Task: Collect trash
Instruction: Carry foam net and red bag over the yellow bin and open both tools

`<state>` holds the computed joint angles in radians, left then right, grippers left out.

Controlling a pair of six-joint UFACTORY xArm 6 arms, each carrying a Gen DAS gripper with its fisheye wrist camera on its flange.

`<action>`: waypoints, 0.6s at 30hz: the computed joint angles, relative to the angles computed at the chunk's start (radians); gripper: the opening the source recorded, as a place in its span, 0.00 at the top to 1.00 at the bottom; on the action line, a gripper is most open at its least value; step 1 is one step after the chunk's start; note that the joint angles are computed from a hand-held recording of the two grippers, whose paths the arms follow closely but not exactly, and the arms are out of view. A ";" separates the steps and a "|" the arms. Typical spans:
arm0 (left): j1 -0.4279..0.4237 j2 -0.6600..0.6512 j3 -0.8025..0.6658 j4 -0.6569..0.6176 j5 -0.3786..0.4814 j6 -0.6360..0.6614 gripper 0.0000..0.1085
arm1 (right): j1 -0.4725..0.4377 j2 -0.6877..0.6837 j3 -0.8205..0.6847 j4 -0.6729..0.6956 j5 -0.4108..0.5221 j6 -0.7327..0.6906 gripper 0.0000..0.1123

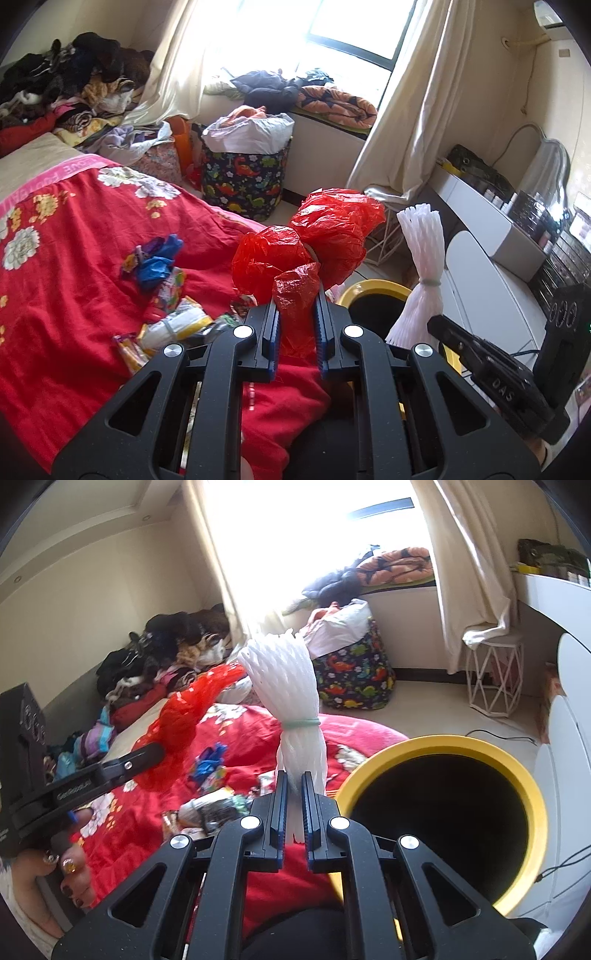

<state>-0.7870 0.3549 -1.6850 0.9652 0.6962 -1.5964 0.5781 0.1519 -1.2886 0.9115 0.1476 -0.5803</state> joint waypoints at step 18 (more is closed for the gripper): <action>-0.029 0.149 -0.196 -0.096 -0.002 0.153 0.91 | -0.076 -0.017 0.061 -0.040 -0.066 0.103 0.93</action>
<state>-0.8157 0.5042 -1.8812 0.8691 0.6939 -1.4438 0.5019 0.1350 -1.2274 0.8717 0.0815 -0.4774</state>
